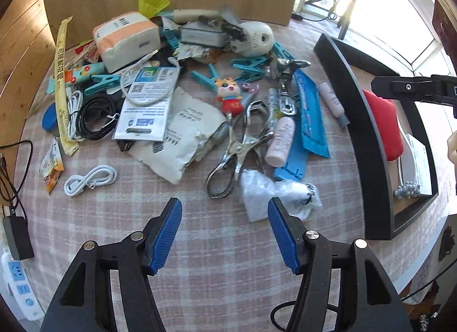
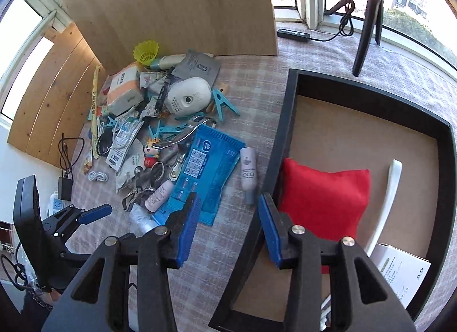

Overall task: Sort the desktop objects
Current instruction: 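Grasp the silver scissors with the left gripper while the right gripper grasps the plastic bag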

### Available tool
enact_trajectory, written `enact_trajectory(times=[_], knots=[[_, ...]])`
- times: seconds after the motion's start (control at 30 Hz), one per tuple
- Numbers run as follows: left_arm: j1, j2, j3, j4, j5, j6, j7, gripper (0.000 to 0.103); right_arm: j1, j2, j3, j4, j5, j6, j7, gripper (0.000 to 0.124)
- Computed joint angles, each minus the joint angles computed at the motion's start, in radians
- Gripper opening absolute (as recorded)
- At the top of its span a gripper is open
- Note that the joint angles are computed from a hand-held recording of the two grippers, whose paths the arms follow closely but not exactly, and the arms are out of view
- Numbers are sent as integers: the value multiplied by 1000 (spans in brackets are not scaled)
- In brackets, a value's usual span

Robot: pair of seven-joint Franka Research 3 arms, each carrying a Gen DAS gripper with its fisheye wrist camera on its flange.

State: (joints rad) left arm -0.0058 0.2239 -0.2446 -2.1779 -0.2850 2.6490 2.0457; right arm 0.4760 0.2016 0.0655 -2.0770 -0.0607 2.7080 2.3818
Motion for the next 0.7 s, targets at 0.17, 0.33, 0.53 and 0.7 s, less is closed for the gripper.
enact_trajectory(times=[0.17,0.33,0.53,0.7], knots=[[25,40,6,34,-1,-29,20,45,13,125,17,165,56,-47,-71,47],[35,77,-22,76,-26,-54,69,45,44,213,-6,289,59,-114,-83,47],[14,151,-24,167,19,-99,46,41,40,270,-12,377,99,-172,-88,47],[24,174,-36,202,33,-131,57,37,13,246,7,362,179,-159,-130,47]])
